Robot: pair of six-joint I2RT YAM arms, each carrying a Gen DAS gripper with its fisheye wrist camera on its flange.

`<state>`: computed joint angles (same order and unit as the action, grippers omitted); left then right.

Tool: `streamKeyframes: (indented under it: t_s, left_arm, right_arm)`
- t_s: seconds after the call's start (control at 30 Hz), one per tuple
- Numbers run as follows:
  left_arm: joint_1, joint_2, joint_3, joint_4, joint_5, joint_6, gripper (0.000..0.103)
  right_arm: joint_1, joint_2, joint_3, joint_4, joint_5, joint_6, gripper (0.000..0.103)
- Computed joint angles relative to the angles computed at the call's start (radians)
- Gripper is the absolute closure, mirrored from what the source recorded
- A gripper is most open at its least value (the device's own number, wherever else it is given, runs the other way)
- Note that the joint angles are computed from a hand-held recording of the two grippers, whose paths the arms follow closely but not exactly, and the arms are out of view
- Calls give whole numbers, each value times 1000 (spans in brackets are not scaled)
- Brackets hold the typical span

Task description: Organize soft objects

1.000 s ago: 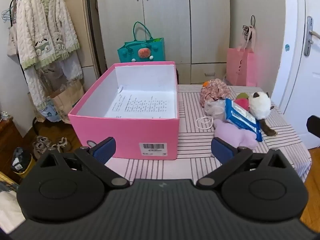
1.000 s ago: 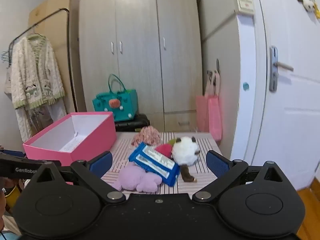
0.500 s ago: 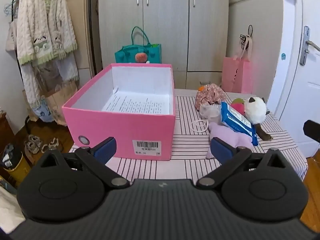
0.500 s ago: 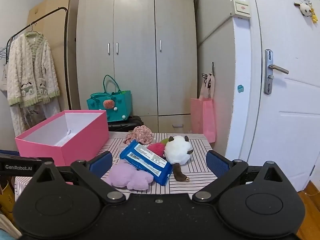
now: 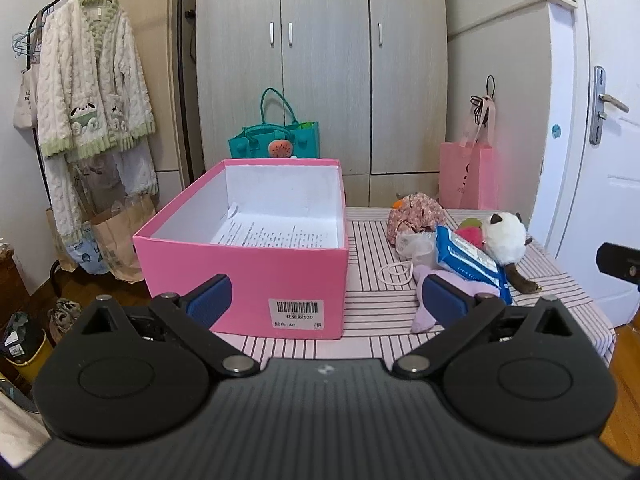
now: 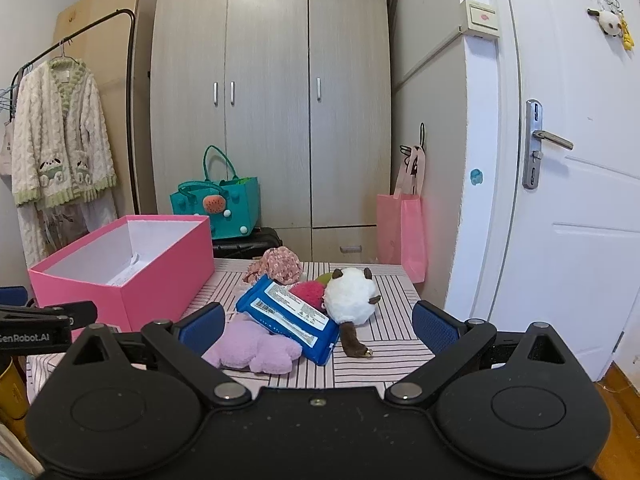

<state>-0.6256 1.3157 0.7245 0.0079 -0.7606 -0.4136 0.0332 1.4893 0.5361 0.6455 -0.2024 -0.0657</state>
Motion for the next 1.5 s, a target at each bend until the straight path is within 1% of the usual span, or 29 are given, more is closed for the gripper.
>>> streamKeyframes:
  t_s: [0.23, 0.4, 0.67, 0.87, 1.07, 1.23, 1.5]
  left_arm:
    - [-12, 5, 2, -12, -11, 2, 0]
    - [-15, -10, -19, 12, -10, 8, 0]
    - [-22, -25, -19, -10, -19, -3, 0]
    - [-18, -27, -16, -24, -11, -13, 0]
    - [-7, -24, -12, -38, 2, -27, 0]
    - [-4, -27, -12, -41, 4, -28, 0]
    - [4, -27, -10, -48, 14, -22, 0]
  right_arm:
    - [-7, 11, 1, -11, -3, -8, 1]
    - [-8, 6, 5, -23, 6, -9, 1]
    - [-6, -29, -14, -27, 41, -3, 1]
    - [-2, 11, 3, -34, 69, 4, 1]
    - [8, 33, 22, -62, 83, 21, 1]
    - [26, 23, 27, -94, 106, 15, 1]
    - [28, 20, 32, -123, 110, 14, 1]
